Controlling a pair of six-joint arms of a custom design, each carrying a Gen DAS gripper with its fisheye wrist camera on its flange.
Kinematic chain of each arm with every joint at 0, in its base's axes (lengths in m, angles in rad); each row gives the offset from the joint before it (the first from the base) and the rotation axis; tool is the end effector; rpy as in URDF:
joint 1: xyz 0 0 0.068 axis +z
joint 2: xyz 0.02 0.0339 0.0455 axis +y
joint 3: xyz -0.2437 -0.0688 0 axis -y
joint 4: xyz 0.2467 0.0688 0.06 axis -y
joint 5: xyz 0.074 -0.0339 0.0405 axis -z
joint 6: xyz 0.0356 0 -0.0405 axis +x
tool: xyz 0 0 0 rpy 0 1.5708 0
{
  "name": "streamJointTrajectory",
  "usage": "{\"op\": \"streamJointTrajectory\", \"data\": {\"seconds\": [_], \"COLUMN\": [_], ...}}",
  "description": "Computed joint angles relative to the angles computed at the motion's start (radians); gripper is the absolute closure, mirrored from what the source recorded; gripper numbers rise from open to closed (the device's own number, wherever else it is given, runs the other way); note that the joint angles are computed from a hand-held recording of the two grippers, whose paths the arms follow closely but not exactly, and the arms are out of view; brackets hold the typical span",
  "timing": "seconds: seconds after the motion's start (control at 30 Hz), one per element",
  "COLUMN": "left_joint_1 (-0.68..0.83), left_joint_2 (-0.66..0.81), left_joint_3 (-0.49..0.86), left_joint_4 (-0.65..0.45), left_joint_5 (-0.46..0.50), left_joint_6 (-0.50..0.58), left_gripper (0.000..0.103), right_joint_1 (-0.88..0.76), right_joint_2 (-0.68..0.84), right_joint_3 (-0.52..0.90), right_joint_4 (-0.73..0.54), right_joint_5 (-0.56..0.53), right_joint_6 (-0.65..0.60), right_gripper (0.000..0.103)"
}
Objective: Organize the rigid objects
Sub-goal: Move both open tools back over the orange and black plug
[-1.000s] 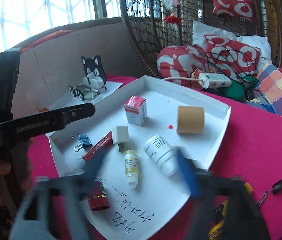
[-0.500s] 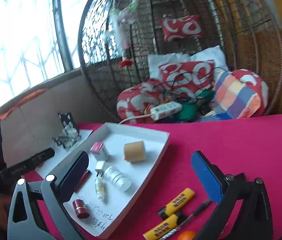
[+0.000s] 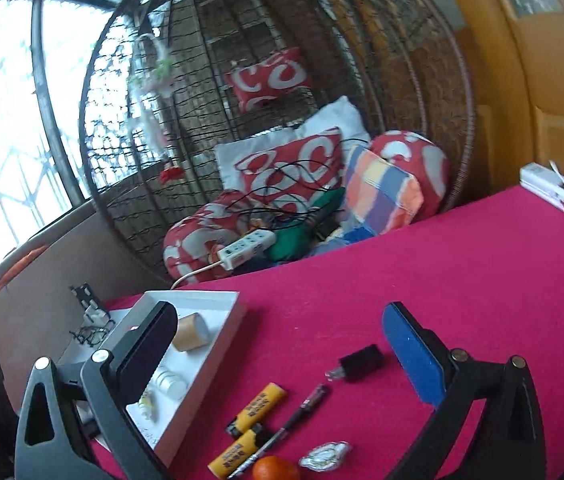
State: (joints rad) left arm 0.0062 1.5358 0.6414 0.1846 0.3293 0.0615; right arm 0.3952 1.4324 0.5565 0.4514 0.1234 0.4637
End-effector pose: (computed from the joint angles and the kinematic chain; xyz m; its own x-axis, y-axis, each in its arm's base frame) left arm 0.2944 -0.0097 0.1320 -0.6357 0.0542 -0.7700 0.2790 0.9462 -0.1637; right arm 0.2694 0.1076 0.1588 -0.4646 0.2871 -0.8377 -0.0791 0.9287 0.3622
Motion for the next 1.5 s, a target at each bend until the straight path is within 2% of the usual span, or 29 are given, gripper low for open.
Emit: {"op": "streamJointTrajectory", "data": {"seconds": [0.27,0.6,0.9,0.93,1.07,1.13,1.23,1.37,1.5], "left_joint_1": [-0.175,-0.291,-0.347,-0.352,-0.362,-0.364,-0.366,-0.371,-0.364], "left_joint_2": [0.085,0.233,0.286,0.286,0.291,0.303,0.310,0.294,0.274], "left_joint_3": [0.024,0.103,0.146,0.143,0.135,0.145,0.143,0.109,0.087], "left_joint_4": [-0.004,-0.016,0.002,0.007,0.021,0.015,0.018,0.051,0.054], "left_joint_5": [-0.090,-0.193,-0.241,-0.246,-0.262,-0.255,-0.238,-0.226,-0.201], "left_joint_6": [0.023,0.058,0.089,0.092,0.102,0.105,0.111,0.110,0.096], "left_gripper": [0.000,0.000,0.000,0.002,0.034,0.041,0.062,0.062,0.062], "right_joint_1": [-0.121,-0.266,-0.319,-0.322,-0.323,-0.320,-0.311,-0.287,-0.210], "right_joint_2": [-0.008,0.024,0.063,0.069,0.089,0.101,0.116,0.157,0.264], "right_joint_3": [-0.060,-0.117,-0.126,-0.127,-0.120,-0.116,-0.106,-0.056,0.075], "right_joint_4": [0.035,0.097,0.119,0.121,0.123,0.124,0.115,0.074,-0.044], "right_joint_5": [-0.092,-0.234,-0.286,-0.289,-0.292,-0.294,-0.294,-0.285,-0.192], "right_joint_6": [0.036,0.099,0.119,0.120,0.129,0.132,0.126,0.077,-0.100], "right_gripper": [0.000,0.000,0.000,0.000,0.000,0.000,0.000,0.000,0.000]}}
